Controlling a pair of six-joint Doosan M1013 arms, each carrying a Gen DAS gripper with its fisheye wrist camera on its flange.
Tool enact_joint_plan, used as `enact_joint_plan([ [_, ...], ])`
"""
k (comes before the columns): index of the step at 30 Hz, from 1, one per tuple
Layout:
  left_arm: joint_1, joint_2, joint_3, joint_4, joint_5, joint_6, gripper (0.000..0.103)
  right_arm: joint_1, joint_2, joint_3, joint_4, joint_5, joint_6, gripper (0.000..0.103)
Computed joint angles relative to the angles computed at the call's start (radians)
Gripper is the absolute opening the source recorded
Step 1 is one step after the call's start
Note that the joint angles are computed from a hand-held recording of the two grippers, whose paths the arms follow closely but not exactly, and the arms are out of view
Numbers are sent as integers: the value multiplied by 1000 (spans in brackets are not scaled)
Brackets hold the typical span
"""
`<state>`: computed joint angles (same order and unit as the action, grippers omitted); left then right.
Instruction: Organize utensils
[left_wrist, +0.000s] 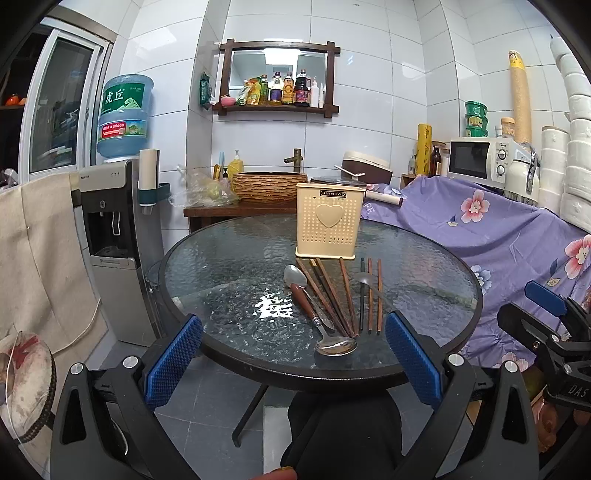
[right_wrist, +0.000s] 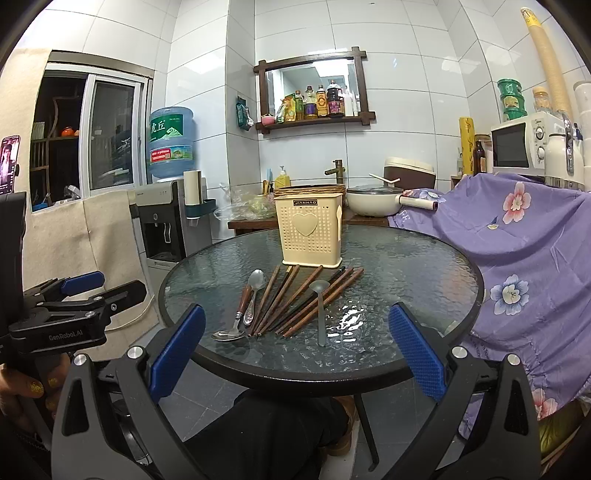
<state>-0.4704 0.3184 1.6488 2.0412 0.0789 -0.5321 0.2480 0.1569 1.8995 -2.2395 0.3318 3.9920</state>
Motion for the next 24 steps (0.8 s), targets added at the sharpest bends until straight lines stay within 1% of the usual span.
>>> enact_joint_plan([
  [1,-1,1,-2,10,0,-9,97,0,0,0,0,1,2,98],
  [2,0,1,0,45,-3,-42,97,1,1,0,0,1,2,98],
  [3,1,2,-2,37,-7,-32,97,1,2,-1,0,1,3,98],
  [6,0,3,-5,-50,-10,57,97,0,1,-1,0,0,3,98],
  [7,0,3,-6,-56,-12,64,97,0,2,-1,0,0,1,98],
  [9,-1,2,-5,-30,-13,39,97,1,2,0,-1,2,3,98],
  [10,-1,2,-5,-48,-13,57,97,1,2,0,-1,1,3,98],
  [14,-2,1,-3,-29,-13,38,97,1,3,-1,3,0,-1,98],
  [18,-3,1,-5,-104,-16,113,97,0,3,-1,-2,-2,3,98],
  [21,-2,1,-6,-80,-20,89,97,0,2,-1,-2,-3,4,98],
  [24,-2,2,-7,-100,-19,109,97,1,3,-1,-2,-3,4,98],
])
